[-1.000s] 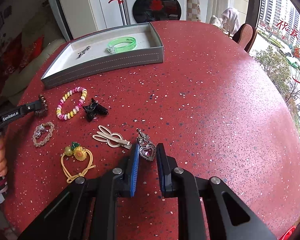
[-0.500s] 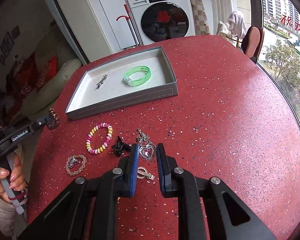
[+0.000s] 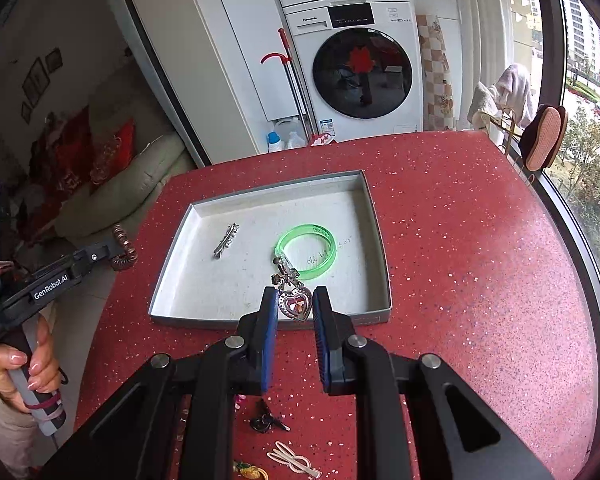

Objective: Organize jewelry
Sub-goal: 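Set the pendant on the bangle with the right tool while the left drops the coil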

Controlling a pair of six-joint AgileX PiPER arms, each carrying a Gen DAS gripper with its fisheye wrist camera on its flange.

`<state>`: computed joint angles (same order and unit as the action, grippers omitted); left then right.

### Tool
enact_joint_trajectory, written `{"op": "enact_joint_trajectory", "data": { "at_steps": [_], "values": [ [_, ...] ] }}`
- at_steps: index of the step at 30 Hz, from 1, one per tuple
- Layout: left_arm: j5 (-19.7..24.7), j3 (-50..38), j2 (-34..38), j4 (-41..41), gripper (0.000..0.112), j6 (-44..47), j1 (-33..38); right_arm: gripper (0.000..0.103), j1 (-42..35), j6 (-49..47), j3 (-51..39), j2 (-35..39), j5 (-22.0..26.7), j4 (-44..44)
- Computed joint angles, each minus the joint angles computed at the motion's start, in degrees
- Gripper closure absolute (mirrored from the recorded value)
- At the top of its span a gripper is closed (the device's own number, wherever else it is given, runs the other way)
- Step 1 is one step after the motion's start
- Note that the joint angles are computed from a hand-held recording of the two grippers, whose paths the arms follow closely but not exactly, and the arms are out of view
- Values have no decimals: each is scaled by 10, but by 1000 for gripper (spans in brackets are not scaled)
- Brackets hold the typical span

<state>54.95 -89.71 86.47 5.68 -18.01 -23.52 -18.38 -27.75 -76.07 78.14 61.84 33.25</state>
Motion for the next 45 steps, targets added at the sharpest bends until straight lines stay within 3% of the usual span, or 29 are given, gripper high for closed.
{"op": "enact_joint_trajectory", "data": {
  "at_steps": [7, 16, 23, 33, 38, 40, 42, 43, 45],
  "values": [
    [41, -120, 117, -8, 82, 29, 16, 84, 65, 53, -89, 111, -25, -38],
    [2, -70, 168, -6, 81, 24, 10, 84, 113, 95, -120, 221, -58, -80],
    [-22, -49, 196, 16, 81, 11, 4, 84, 132, 124, -129, 260, -80, -117],
    [-36, -41, 219, 116, 81, -40, -28, 84, 155, 186, -131, 274, -133, -206],
    [-43, -33, 215, 143, 81, -53, -39, 83, 155, 170, -123, 266, -131, -192],
    [-53, -19, 205, 142, 81, -56, -39, 80, 154, 160, -117, 258, -134, -178],
    [-61, -8, 195, 141, 81, -59, -38, 55, 151, 155, -108, 246, -139, -165],
    [-65, -2, 191, 142, 81, -61, -37, 49, 147, 150, -104, 242, -141, -155],
    [-67, 2, 189, 142, 81, -61, -34, 49, 141, 142, -102, 236, -140, -136]
  ]
}}
